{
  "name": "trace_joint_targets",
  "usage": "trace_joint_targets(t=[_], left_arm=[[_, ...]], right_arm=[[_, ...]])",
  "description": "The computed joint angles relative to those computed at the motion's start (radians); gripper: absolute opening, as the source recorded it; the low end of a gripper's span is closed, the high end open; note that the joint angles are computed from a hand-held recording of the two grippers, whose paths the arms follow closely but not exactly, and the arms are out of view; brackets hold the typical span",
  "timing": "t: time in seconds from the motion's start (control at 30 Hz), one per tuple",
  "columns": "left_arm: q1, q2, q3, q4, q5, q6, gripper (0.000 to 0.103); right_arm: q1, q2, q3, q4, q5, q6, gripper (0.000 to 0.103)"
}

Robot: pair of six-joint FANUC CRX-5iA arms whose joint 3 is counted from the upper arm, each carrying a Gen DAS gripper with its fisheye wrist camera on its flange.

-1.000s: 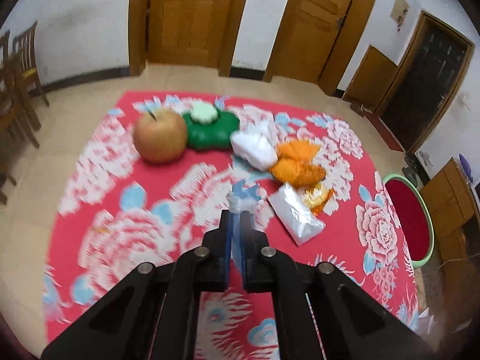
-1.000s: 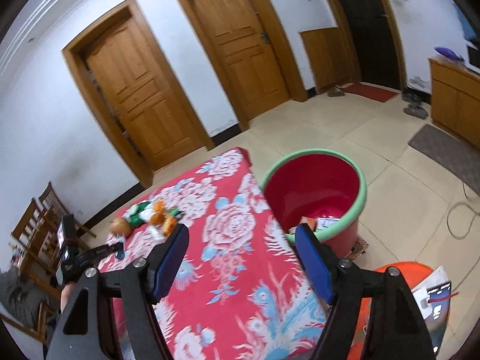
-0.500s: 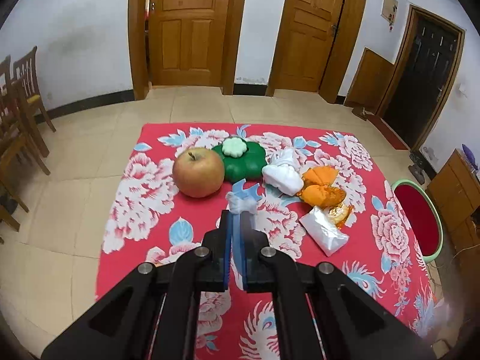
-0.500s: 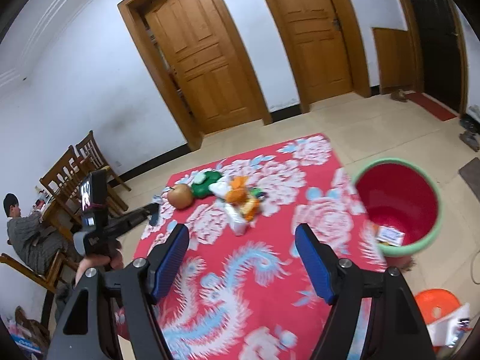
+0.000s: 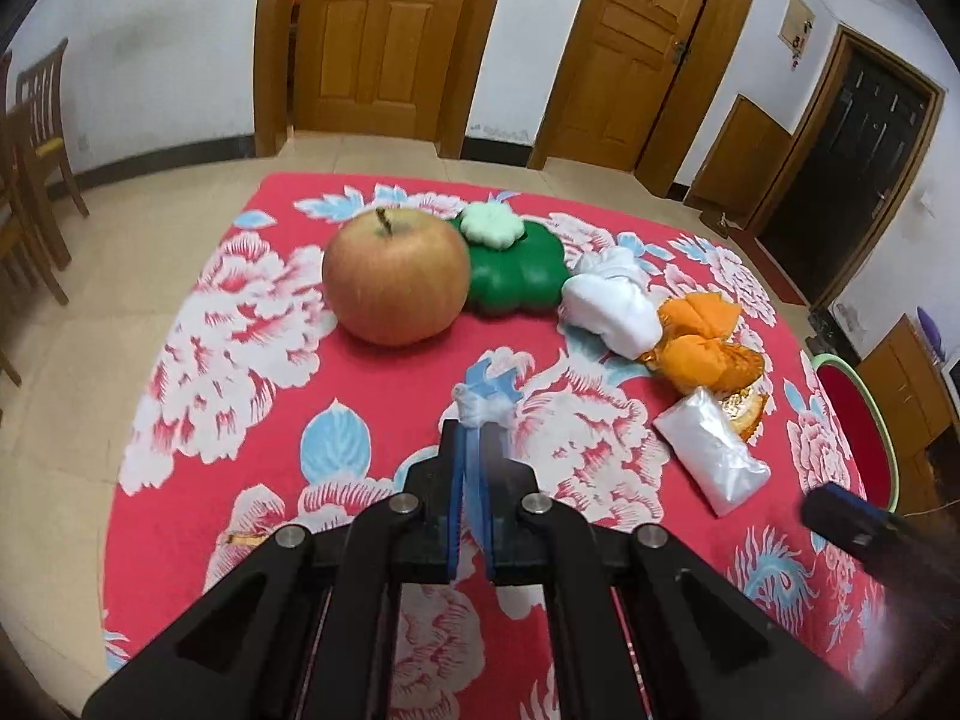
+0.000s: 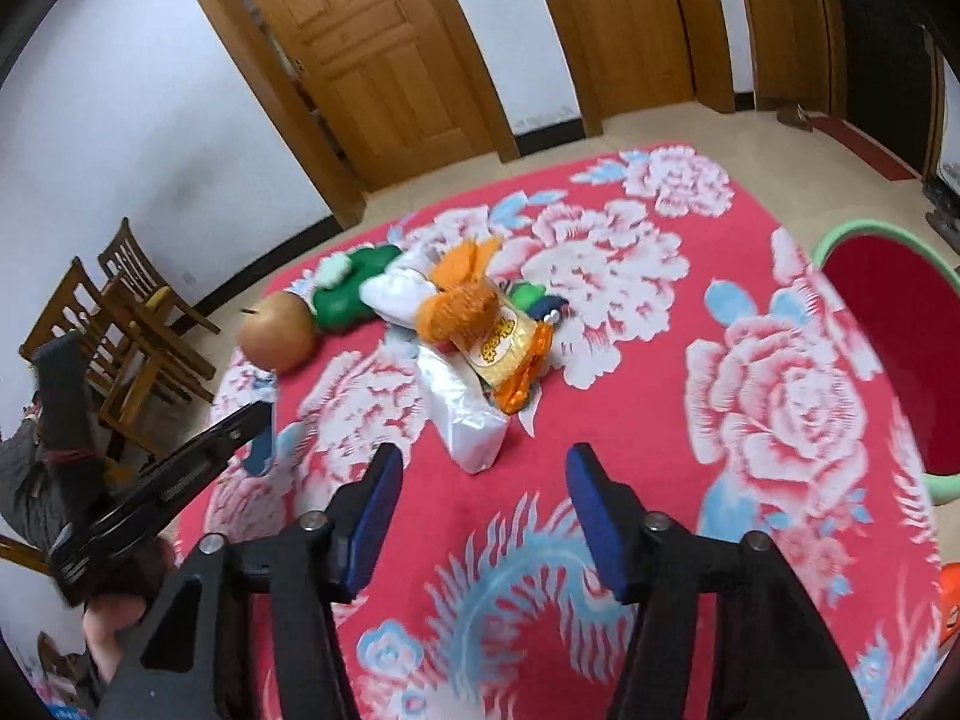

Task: Collect trash
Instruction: 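Grasp the white plastic bag with the right tool while the left tool holds the blue piece, then carry both items over the red bucket and open both tools to drop them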

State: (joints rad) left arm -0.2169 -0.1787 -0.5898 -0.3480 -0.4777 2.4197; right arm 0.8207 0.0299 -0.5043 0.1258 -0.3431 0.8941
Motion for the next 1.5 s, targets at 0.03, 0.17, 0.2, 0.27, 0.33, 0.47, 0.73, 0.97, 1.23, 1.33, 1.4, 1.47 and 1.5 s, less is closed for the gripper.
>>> trace_joint_targets(t=[0.03,0.17,0.2,0.27,0.33,0.47,0.73,0.97,1.23,1.33,1.4,1.47,1.5], left_arm=[[0.016,-0.008,-0.018,0.036,0.019,-0.034,0.003],[0.035,-0.029,-0.048,0.067,0.049,-0.056,0.003],[0.035,-0.032,-0.048,0.059,0.047,-0.045,0.003],[0.033,-0.036,-0.049,0.048,0.045,-0.032,0.003],[0.026,-0.034,-0.042,0.026,0.036,-0.006,0.003],[0.028,-0.029,-0.041,0.024,0.033,-0.005,0.003],[-0.015,-0.015,-0.006,-0.039,-0.002,0.057,0.003],[-0.094,-0.045,0.029,-0.093,-0.051,0.110,0.003],[-0.191,-0.043,0.095,-0.114,-0.088,0.137,0.003],[-0.213,-0.031,0.117,-0.095,-0.086,0.121,0.003],[-0.242,-0.014,0.144,-0.107,-0.095,0.132,0.003],[-0.273,0.006,0.173,-0.128,-0.111,0.149,0.003],[-0.283,0.017,0.185,-0.129,-0.114,0.147,0.003]], right_arm=[[0.000,0.021,0.015,-0.010,-0.004,0.012,0.057],[0.003,0.093,0.079,-0.071,-0.032,0.092,0.051],[0.006,0.104,0.086,-0.072,-0.034,0.099,0.051],[0.014,0.122,0.091,-0.045,-0.028,0.093,0.049],[0.020,0.131,0.089,-0.026,-0.014,0.088,0.043],[0.037,0.130,0.043,0.062,0.052,0.039,0.023],[0.049,0.051,-0.022,0.001,0.110,0.101,0.020],[0.043,-0.080,-0.096,-0.126,0.127,0.201,0.020],[-0.002,-0.238,-0.287,0.122,0.219,-0.091,0.020],[-0.031,-0.282,-0.321,0.127,0.226,-0.121,0.020],[-0.053,-0.305,-0.340,0.132,0.235,-0.139,0.020],[-0.070,-0.322,-0.342,0.089,0.234,-0.105,0.020],[-0.078,-0.328,-0.342,0.069,0.232,-0.089,0.020]])
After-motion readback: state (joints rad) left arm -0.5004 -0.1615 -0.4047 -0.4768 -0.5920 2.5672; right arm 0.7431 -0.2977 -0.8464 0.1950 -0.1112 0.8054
